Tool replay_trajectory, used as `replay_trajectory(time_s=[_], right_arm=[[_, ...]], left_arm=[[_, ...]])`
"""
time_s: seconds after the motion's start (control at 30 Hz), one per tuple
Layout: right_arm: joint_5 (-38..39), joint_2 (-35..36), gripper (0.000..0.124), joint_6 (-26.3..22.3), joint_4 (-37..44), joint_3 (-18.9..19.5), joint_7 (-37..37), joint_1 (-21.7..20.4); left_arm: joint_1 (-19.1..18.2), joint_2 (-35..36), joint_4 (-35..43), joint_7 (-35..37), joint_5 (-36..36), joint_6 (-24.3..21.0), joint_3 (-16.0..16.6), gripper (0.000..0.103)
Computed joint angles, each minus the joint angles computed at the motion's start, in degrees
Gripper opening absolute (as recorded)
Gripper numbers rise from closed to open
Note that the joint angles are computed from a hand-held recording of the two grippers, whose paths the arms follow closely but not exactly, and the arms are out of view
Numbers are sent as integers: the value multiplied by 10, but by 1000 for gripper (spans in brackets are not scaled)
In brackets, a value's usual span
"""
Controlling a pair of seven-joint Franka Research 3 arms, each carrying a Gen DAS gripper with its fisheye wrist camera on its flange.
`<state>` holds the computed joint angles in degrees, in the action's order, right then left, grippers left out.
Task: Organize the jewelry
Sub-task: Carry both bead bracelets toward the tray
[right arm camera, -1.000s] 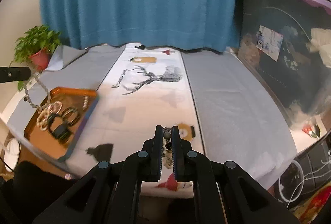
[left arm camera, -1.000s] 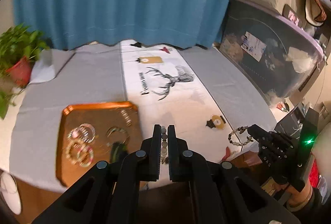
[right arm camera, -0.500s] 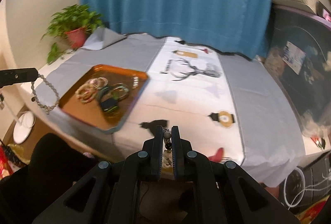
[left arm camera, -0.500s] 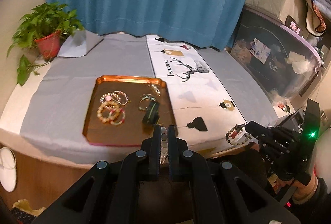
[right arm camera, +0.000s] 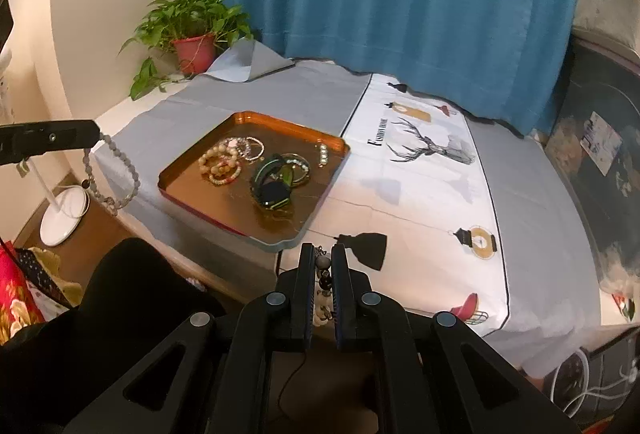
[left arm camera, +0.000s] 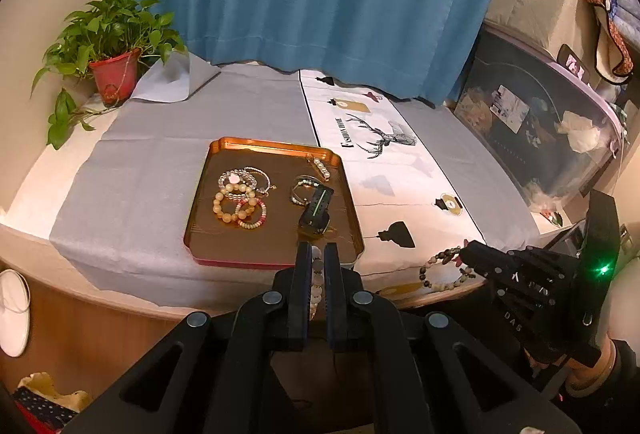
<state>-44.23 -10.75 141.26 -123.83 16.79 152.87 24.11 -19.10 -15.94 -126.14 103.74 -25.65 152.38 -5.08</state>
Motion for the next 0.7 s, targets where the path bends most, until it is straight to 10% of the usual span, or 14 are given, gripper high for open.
replay_trajectory(time_s=[0.7], right_arm=[[5,178,8,29,202,-78,-98,48]], left_arm=[[68,140,134,-4,36,1,-31,4]])
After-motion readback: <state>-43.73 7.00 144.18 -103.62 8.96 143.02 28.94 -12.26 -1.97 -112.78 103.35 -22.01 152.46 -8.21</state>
